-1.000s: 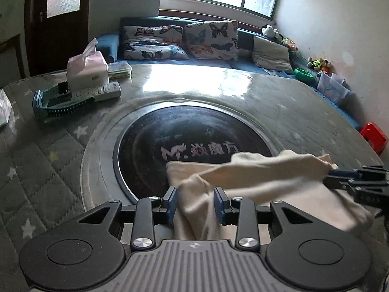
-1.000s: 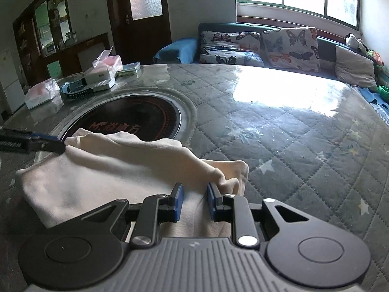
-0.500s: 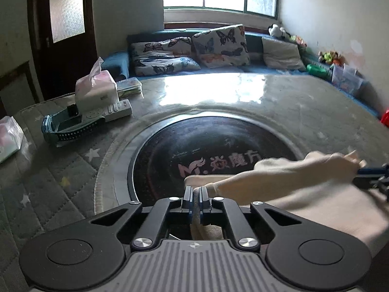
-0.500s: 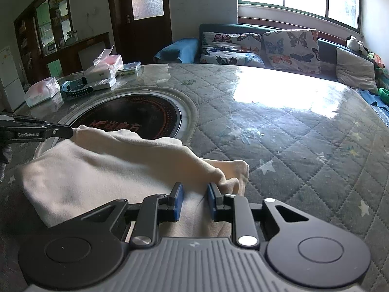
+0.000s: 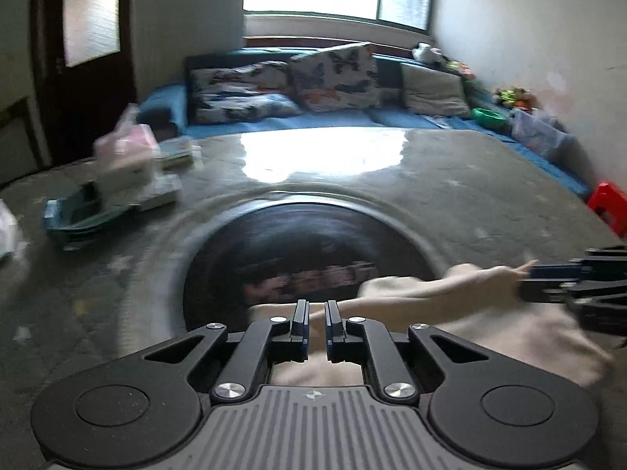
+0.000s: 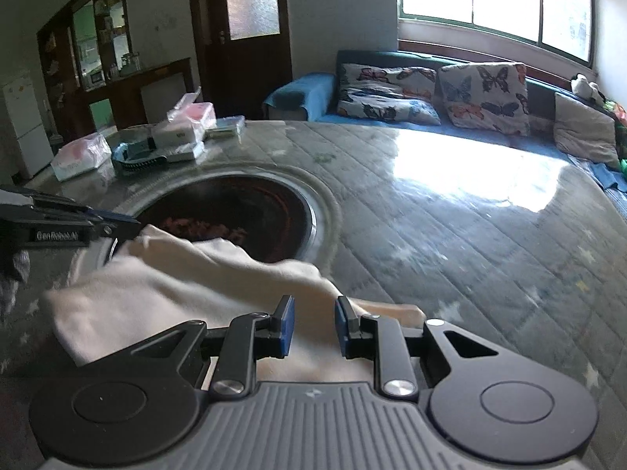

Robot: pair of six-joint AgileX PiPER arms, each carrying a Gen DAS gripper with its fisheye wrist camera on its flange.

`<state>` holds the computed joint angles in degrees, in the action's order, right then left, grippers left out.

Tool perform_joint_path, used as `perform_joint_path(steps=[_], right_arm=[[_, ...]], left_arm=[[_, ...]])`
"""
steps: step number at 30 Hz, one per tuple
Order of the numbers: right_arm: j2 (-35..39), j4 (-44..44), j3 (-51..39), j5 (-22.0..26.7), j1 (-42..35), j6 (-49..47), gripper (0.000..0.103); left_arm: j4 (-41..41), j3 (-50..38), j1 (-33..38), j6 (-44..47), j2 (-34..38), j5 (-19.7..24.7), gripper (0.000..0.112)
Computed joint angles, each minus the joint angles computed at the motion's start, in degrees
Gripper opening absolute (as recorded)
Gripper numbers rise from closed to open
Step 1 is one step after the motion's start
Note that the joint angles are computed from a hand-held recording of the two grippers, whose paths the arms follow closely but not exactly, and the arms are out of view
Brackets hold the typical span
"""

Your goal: Fold clothes

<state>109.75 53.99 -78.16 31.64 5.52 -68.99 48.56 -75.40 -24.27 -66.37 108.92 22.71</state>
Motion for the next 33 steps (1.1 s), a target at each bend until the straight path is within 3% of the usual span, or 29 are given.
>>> perform_joint_path(steps=[6,11,13,14,15,17,21,26,33], right_arm=[[4.2,-5.6,-4.8,-1.1,3.0,6.8,0.022],[4.6,-5.9,-4.6,-1.9,3.3,7.4,0.022],[3.6,-5.1,-3.5,-2.0,3.2,6.4,0.022],[2.9,-4.5,-2.8,-2.1,3.1,5.5,0.023],[2.0,-3.5,-1.7,-1.8,2.9,4.2,0.025],[0.0,-1.5,0.4,-1.0,2.7,1.5,0.036],[-5.0,3.4,6.7,0.2,2.6,-6.1,0.036],[-10.6,8.2,14.2,1.5,2.5,-12.6,0.037],[-14.7,15.3,23.5,-5.1,5.0,-23.2,0.035]], left_arm=[[-11.1,-9.2,0.1,12.2,7.0,3.0,0.01],[-12.8,-10.3,0.8,13.1,8.1,3.0,0.012],[-10.5,-8.4,0.5,10.6,6.7,2.7,0.025],[-9.4,-7.4,0.4,9.3,6.0,2.6,0.039],[-8.3,-6.5,0.2,8.0,5.3,2.5,0.044],[-6.7,-4.1,0.0,5.8,3.6,2.0,0.044],[-3.1,1.9,-0.7,-0.1,-0.8,1.4,0.049],[7.6,9.4,-3.9,-11.2,-5.9,2.0,0.055],[16.4,15.2,-8.6,-20.3,-8.8,5.6,0.055]])
